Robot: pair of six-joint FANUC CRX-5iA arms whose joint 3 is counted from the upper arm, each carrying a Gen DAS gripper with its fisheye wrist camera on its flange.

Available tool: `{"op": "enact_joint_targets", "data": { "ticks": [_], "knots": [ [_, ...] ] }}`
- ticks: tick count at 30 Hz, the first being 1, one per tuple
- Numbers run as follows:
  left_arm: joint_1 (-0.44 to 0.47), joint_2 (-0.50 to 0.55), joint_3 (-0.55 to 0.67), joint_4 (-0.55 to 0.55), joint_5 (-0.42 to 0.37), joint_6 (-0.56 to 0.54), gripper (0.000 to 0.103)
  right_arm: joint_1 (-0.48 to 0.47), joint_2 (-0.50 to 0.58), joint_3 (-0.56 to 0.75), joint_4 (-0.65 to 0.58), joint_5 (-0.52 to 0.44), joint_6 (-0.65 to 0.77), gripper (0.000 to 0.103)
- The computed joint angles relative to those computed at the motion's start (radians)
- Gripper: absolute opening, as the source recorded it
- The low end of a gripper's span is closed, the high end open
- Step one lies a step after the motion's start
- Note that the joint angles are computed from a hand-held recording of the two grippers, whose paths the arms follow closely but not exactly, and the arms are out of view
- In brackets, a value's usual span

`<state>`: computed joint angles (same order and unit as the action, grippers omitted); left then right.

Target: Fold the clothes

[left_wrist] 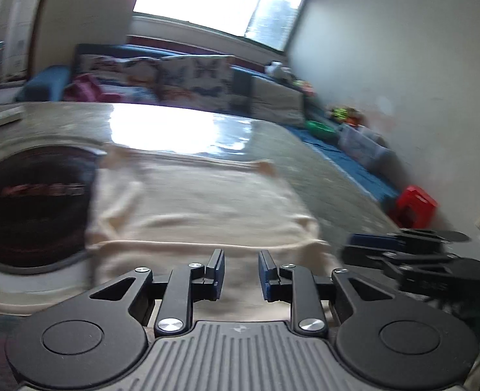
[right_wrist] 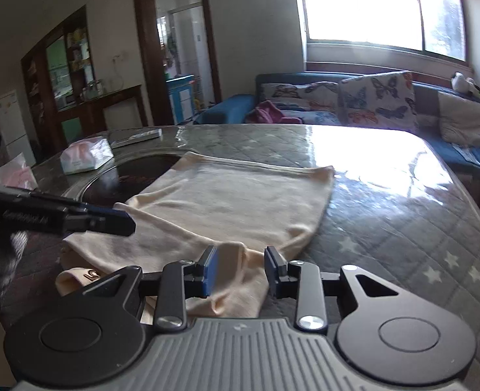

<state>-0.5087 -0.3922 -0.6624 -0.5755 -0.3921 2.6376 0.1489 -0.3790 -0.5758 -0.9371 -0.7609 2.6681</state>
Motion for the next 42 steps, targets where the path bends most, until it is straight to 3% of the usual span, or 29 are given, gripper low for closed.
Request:
{"op": "enact_joint_targets", "data": {
  "ticks": [6,12,16,21,25,32,39,42],
  "knots": [
    [0.051,-0.018,-0.031,0.012,-0.054,-0.001,0.025,0.110,0.047,0.020,0.029,0.054,-0.012,0.031],
    [0.010,-0.015,-0.024,-0.059,-0.077,0.061,0.025,0.190,0.105,0.018,0.113,0.124,-0.088,0.031],
    [0.030,-0.022,-0.035,-0.027,-0.059,0.023,0.025,0.162,0.100,0.020,0.088,0.099,-0.067,0.030],
    [-0.018,0.009,0.003,-0.104,-0.101,0.080,0.030,0.148,0.062,0.004,0.072,0.068,-0.008,0.031],
    [-0.066,0.034,0.024,-0.176,-0.138,0.151,0.031,0.172,0.056,-0.019,0.095,0.073,0.037,0.039],
    [-0.106,0.047,0.036,-0.203,-0.158,0.195,0.035,0.171,0.062,-0.015,0.133,0.062,0.049,0.038],
    [-0.122,0.069,0.043,-0.173,-0.114,0.161,0.041,0.133,0.046,-0.019,0.160,0.043,0.060,0.038],
    [-0.101,0.069,0.031,-0.111,-0.066,0.088,0.042,0.116,0.032,-0.025,0.180,0.037,0.050,0.038]
  ]
}}
